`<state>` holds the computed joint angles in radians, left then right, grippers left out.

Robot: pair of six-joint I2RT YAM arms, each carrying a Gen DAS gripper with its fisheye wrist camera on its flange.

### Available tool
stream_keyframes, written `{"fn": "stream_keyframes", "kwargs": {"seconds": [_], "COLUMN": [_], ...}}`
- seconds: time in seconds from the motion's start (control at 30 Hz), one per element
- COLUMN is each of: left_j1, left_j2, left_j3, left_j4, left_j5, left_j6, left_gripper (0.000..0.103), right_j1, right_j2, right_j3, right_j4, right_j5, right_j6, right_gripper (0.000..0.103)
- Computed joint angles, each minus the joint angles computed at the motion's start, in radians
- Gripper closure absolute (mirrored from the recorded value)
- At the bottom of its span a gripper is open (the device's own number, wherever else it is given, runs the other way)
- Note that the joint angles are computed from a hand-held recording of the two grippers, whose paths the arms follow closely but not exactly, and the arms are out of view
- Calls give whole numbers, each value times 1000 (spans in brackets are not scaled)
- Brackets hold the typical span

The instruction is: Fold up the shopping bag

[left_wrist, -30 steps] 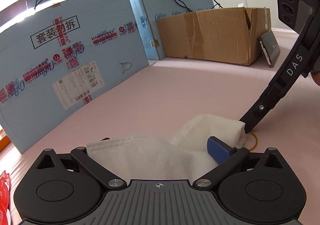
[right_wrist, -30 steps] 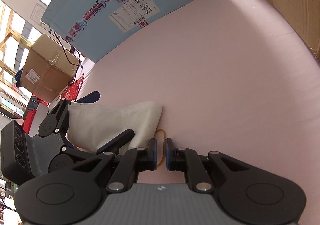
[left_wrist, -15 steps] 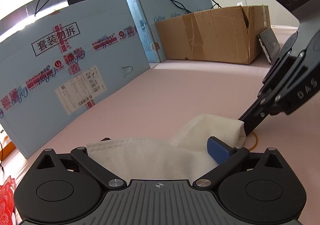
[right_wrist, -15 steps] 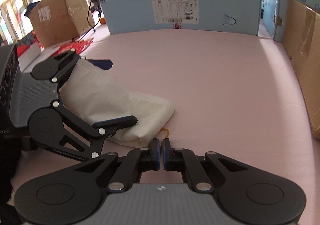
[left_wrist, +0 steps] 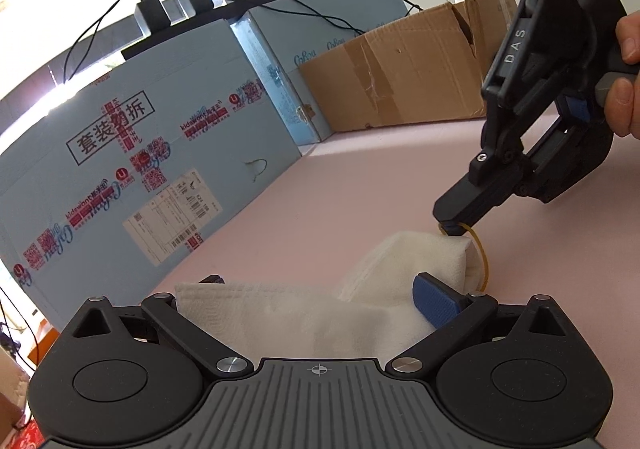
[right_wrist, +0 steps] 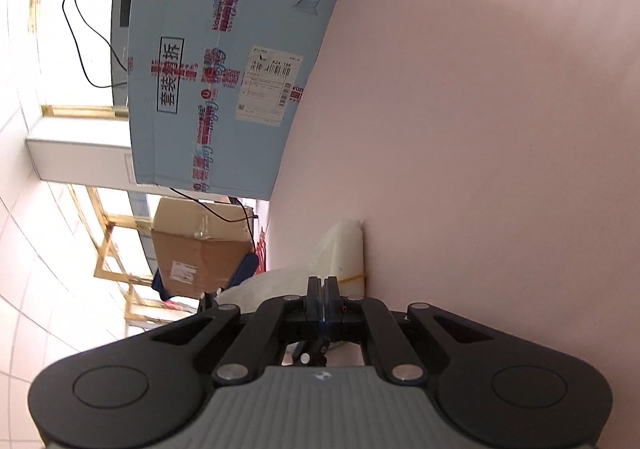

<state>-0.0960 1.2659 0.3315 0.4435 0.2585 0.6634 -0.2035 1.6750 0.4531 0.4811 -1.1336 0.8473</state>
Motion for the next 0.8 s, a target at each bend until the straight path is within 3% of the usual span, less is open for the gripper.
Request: {"fn": "stream_keyframes", "kwargs": {"seconds": [0.13,0.2,0.43,0.57,0.67,0.8], "left_j1": [96,99,110,126,156,204], "left_j2": [-20,-18,-20,-15,5,77], "left_j3": [7,8,13,26,65,178], "left_j4": [-37,-32,-52,-77,-133,-256], "left_j5": [84,89,105,125,157,188], "left_j6": [55,64,54,46,31,-53], "left_gripper": [3,3,3,2,1,0], "right_j1": [47,76,135,61,-18,-76], "right_j2": [42,49,29,-33,-94,-127], "right_j3": [-8,16,85,35,35,110], "right_j4": [154,153,30,33,-133,-502], "right_j5": [36,68,133,61,44,84], "right_j6": [156,179,118,78,-61,-364], "right_gripper": [102,102,102,102,102,102]}}
